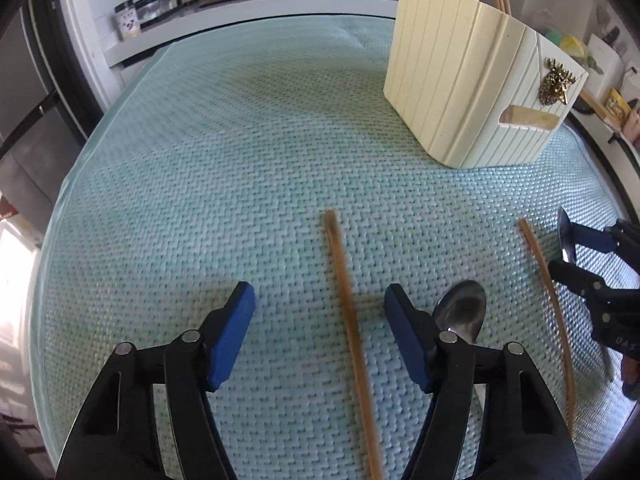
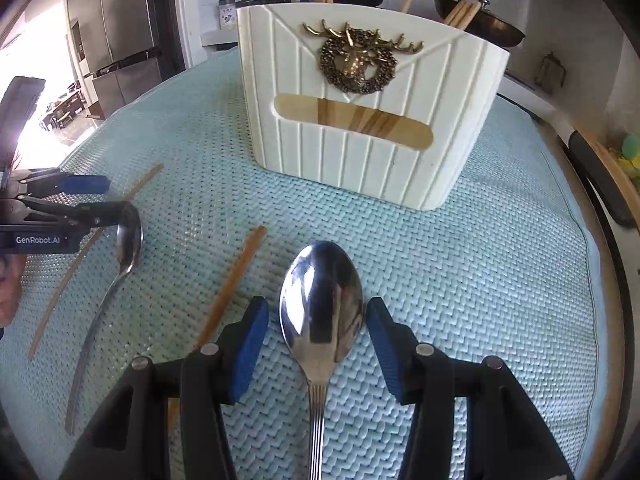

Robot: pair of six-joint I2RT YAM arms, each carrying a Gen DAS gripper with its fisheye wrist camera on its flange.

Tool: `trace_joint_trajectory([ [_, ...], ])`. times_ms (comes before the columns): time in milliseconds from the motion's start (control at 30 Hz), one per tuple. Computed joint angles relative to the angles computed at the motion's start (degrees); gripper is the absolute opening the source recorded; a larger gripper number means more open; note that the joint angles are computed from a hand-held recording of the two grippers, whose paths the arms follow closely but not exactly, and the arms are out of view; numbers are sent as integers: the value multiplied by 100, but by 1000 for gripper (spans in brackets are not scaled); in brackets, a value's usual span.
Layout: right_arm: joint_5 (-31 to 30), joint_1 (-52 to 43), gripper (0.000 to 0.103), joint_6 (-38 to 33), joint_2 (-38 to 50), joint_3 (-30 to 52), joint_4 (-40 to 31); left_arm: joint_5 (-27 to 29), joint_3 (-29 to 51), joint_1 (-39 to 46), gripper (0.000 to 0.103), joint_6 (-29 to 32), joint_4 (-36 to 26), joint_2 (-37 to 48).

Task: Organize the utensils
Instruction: 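Grasp the wooden chopstick with the left tool while the right tool grasps the silver spoon, then lift the held chopstick and spoon and carry both over the cream holder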

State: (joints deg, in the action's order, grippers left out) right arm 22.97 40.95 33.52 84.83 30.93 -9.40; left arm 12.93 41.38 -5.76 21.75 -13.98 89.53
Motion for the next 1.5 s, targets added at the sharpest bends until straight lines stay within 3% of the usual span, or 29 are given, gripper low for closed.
trace_joint_trajectory([
  [33, 43, 34, 50, 27, 40, 71, -80, 47, 62, -17, 51, 49, -49, 34],
  [67, 83, 56, 42, 45, 44, 105, -114, 62, 110, -31, 36, 41, -85, 53],
  [100, 42, 13, 42, 29, 26, 94, -75, 68, 131, -27, 26, 23, -101, 55],
  [133, 27, 7, 42, 76, 12, 84, -54, 120, 162, -4, 8, 16, -136, 75],
  [167, 30, 1, 42, 117, -41, 42, -15, 189, 195, 33, 5, 2, -166, 111],
  [300, 34, -70, 42, 172, -417, -153, 61, 332, 148, 157, 4, -133, -173, 48],
  [433, 252, 183, 42, 365, -1078, -225, -307, 667, 6, 424, 4, -122, -366, -425],
  [533, 516, 481, 42, 565, -1660, -213, -741, 1016, -213, 642, 4, -72, -817, -1251],
  [800, 1652, 1838, 42, 1451, -2852, 215, -2339, 2336, 159, 1801, 4, 594, -2461, -2712],
  [1067, 2634, 2941, 42, 2387, -3121, 705, -3488, 3261, 695, 2560, 4, 1154, -3528, -3284],
  [1500, 3304, 3446, 42, 2791, -3062, 1465, -4470, 3675, 1218, 2540, 4, 1086, -3889, -3421],
])
